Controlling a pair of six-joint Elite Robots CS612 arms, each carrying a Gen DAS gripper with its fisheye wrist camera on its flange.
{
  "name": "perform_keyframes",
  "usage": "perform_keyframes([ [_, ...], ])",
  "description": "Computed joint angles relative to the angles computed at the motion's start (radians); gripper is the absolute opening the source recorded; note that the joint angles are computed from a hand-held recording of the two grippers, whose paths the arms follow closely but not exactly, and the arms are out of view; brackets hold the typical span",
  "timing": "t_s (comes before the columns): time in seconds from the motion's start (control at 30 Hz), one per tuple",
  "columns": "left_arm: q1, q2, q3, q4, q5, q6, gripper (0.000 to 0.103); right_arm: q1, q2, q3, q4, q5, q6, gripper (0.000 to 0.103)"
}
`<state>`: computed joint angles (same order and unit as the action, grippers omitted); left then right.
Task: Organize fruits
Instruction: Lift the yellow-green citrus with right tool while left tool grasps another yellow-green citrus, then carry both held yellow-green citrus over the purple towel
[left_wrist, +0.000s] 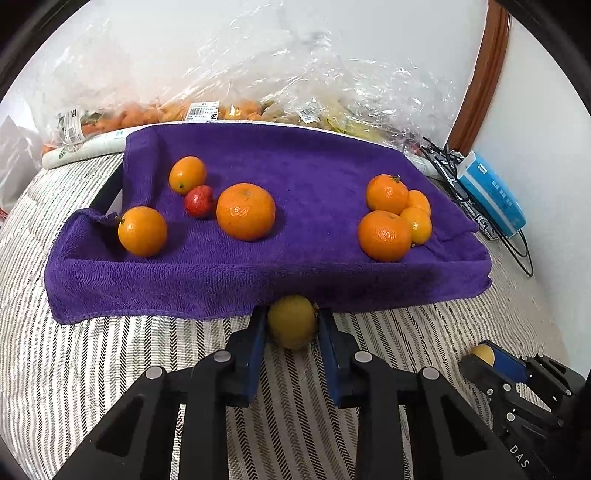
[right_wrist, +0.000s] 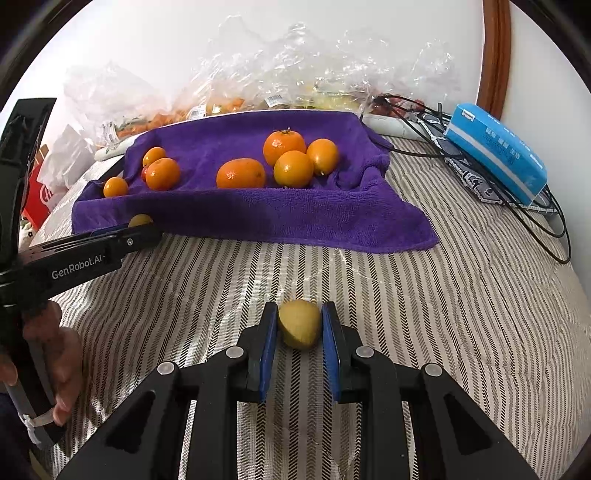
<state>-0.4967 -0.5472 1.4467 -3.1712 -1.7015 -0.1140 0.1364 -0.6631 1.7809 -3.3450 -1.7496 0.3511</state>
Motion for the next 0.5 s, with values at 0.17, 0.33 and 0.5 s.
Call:
perform_keyframes([
  [0.17,0.011,0.003,-0.001,-0.010,-0.041,-0.015,0.026,0.001,0.001,0.000,-0.002,-0.001,0.005,0.023],
  [0.33,0.009,-0.022,0.037,0.006,-0.031,0.028,0.026,0.010,0.001,0.003,-0.024,-0.031,0.001,0.023],
  [0.5,0.020,-0.048,0.075,-0.002,-0.060,0.007,0.026,0.014,-0.012,0.018,-0.058,-0.012,0.020,0.023],
])
